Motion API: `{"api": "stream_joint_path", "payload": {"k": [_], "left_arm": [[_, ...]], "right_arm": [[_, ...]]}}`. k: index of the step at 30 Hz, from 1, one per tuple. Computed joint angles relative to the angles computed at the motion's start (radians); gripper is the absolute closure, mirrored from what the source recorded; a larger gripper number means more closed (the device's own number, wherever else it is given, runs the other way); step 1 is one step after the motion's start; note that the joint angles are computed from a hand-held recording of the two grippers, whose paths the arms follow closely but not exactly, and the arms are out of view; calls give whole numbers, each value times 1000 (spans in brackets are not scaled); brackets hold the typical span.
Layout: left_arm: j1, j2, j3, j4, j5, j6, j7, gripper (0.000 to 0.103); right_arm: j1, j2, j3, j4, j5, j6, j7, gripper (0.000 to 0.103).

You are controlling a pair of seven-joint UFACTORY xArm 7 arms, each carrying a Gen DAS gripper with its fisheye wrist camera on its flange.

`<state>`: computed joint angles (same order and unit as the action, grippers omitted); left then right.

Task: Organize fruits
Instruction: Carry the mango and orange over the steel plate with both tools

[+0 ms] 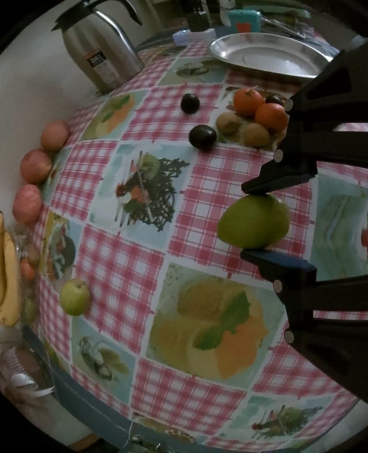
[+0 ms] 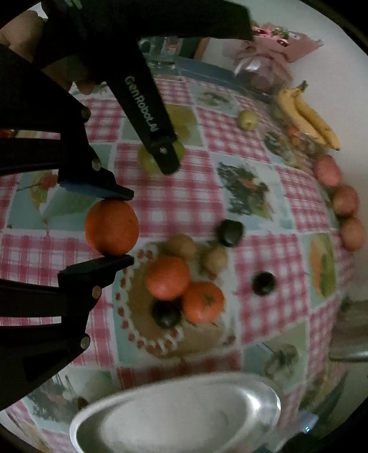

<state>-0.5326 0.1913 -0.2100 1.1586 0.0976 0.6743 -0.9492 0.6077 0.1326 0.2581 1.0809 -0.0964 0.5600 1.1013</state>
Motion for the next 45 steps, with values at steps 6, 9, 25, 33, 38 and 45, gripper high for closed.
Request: {"api": "stream_joint_path", "payload": {"k": [6,9,25,33,38,45], "left_arm": [[-6,-18,3,-1,32,-7,-23,61],[-9,-27,1,-2,46,-10,-36,61],[-55,7,-6,94,140,26,-74,61],[-105,98,-18,231,122,77,3,61],[-157,187,-20,368,123,108,78,61],[-240,313,-2,542,121,126,158,61]], "right_arm": [[10,-68,-18,7,-200,111,179,62],[-9,-88,-11,16,-231,153,212,62],[-110,-154,-20,-17,-267,219,259,62],[-169,-256,-12,-128,-254,265,287,62],[-215,-343,-3,-207,-239,298,315,62],[-268,-437,15,-280,-225,358,347,62]]}}
